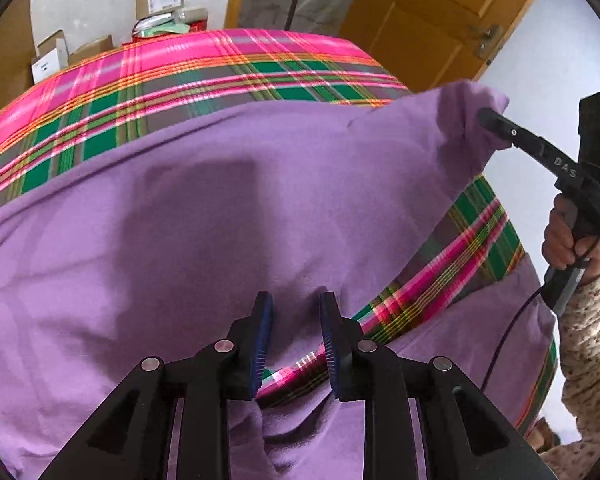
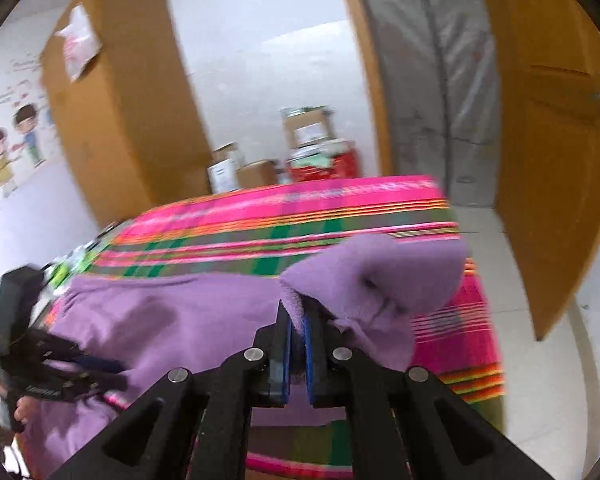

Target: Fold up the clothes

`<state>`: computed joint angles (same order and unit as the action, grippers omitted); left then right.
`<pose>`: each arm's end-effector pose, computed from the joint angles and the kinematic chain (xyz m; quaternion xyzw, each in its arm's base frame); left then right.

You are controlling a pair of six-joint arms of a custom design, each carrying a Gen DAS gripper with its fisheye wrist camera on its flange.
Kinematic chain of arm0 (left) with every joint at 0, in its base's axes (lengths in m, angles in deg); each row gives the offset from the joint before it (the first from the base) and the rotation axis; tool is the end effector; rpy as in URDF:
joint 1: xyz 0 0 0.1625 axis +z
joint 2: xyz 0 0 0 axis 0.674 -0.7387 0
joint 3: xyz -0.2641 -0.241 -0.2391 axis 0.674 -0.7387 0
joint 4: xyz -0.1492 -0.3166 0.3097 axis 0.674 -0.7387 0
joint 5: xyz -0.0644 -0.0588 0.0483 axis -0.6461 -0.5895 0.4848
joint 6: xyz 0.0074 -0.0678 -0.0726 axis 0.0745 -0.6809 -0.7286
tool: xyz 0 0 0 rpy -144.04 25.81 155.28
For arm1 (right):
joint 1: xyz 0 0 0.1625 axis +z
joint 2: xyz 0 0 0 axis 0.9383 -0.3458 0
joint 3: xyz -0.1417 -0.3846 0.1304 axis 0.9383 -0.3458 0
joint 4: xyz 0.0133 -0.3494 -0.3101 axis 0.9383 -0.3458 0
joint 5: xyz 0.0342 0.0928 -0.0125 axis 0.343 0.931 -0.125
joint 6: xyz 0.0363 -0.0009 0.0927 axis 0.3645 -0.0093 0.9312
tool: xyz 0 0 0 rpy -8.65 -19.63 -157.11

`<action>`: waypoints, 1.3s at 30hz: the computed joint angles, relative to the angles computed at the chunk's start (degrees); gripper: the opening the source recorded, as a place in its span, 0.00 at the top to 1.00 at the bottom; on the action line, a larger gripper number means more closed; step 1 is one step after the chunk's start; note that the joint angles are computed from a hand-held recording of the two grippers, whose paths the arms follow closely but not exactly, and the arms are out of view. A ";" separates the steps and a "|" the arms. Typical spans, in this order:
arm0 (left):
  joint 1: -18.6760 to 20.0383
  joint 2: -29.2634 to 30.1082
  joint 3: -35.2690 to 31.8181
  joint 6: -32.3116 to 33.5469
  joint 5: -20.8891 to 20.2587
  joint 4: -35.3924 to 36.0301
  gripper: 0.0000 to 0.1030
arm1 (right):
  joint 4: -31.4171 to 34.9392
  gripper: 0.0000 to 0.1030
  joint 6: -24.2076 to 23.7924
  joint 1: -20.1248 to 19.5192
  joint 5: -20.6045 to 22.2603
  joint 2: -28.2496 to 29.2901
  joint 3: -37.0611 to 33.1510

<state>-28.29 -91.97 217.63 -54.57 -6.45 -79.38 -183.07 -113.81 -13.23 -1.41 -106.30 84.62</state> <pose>-0.3042 -0.2606 -0.0297 0.1676 0.9470 -0.1602 0.2223 -0.0325 -0.3492 0.3233 0.3470 -0.8839 0.2903 0.1182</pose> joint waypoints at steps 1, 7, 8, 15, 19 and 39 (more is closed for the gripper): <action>0.11 0.21 0.07 -0.03 -0.10 -0.52 0.76 | 2.83 0.95 -1.87 0.27 -0.13 -0.83 0.26; 0.39 -0.14 1.36 -1.15 -0.64 -3.49 0.76 | 9.70 0.95 -9.93 2.43 -4.69 -5.24 3.71; 0.43 -0.12 1.48 -1.27 -0.69 -3.72 0.76 | 10.33 0.95 -10.26 2.62 -5.12 -5.58 3.98; 0.80 0.73 1.63 -0.90 -0.69 -5.76 0.76 | 12.43 0.94 -10.65 5.54 -11.12 -3.08 3.37; 1.03 0.61 2.07 -1.44 -0.76 -7.27 0.76 | 14.04 0.89 -12.95 6.65 -13.92 -3.46 3.63; -0.01 1.45 2.50 -3.93 -0.72 -9.94 0.76 | 8.80 0.66 -5.58 0.36 -8.59 -3.58 -0.98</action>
